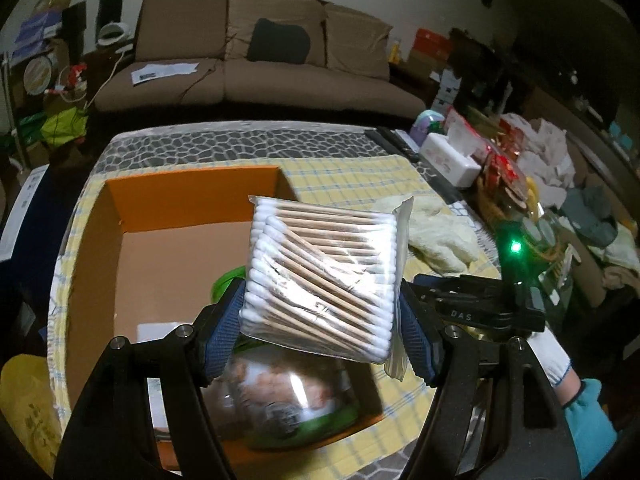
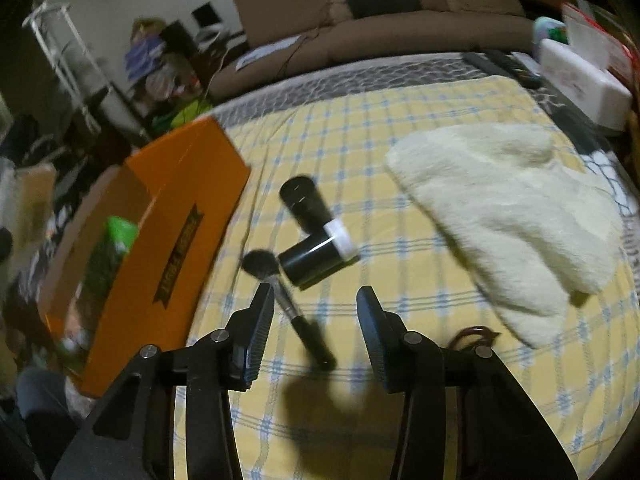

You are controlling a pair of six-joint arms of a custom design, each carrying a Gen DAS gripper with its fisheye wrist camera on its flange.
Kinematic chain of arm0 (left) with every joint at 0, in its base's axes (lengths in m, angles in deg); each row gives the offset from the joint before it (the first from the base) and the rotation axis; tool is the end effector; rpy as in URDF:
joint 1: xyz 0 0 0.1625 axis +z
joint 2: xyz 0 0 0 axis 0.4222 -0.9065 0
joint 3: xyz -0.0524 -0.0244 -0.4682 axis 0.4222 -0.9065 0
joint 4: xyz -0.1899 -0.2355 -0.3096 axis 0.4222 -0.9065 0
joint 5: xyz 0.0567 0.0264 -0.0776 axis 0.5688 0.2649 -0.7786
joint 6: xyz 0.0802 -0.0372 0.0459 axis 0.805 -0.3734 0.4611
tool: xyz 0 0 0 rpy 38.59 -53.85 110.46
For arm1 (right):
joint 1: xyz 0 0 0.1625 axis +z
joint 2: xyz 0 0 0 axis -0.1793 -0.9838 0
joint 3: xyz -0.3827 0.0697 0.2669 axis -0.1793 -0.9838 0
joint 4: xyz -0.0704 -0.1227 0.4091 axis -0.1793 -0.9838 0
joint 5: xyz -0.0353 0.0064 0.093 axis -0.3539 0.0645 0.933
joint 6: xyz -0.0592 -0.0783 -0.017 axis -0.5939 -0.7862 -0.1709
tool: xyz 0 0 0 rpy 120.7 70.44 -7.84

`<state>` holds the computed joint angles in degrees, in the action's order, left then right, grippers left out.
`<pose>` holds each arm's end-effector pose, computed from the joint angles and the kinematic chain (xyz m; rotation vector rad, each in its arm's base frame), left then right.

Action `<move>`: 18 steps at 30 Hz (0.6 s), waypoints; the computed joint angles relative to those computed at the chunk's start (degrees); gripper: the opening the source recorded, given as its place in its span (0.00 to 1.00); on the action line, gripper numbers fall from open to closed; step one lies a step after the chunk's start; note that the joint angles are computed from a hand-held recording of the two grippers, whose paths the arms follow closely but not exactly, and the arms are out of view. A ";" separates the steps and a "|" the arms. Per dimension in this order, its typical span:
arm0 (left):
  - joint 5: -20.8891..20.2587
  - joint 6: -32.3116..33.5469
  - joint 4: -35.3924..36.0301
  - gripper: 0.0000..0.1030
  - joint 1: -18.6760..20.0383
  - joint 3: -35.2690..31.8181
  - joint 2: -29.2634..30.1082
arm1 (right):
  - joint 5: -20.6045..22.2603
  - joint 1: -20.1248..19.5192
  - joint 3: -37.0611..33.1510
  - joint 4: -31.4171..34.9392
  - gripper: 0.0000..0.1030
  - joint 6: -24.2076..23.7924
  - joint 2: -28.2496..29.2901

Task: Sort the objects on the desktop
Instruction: 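Lift the cotton swab bag and carry it over the orange box, then grasp the black makeup brush handle with the right tool and lift it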

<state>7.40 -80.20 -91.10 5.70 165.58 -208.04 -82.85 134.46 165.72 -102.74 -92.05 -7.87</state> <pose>-0.1018 -0.3043 0.4480 0.2978 2.4657 -0.9702 0.4050 -0.4240 0.0170 0.8532 -2.6786 0.4661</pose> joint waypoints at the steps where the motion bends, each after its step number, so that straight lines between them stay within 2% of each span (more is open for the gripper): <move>1: 0.05 -0.24 0.81 0.67 0.05 -0.03 -0.86 | -0.45 0.27 -0.43 0.64 0.44 -0.45 0.70; 7: -0.04 -0.73 4.01 0.67 0.86 -0.28 -5.53 | -3.55 1.53 -2.30 3.12 0.44 -2.05 3.74; 13: 0.59 0.10 2.58 0.67 0.84 0.42 -9.38 | -5.74 2.72 -3.90 2.66 0.39 -3.19 6.25; 18: 0.48 2.58 0.82 0.67 2.97 0.84 -10.82 | -9.11 3.71 -5.21 4.39 0.37 -5.07 8.20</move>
<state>7.88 -77.62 -90.28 8.67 166.42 -218.85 -91.96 138.17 160.51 -98.35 -97.12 0.33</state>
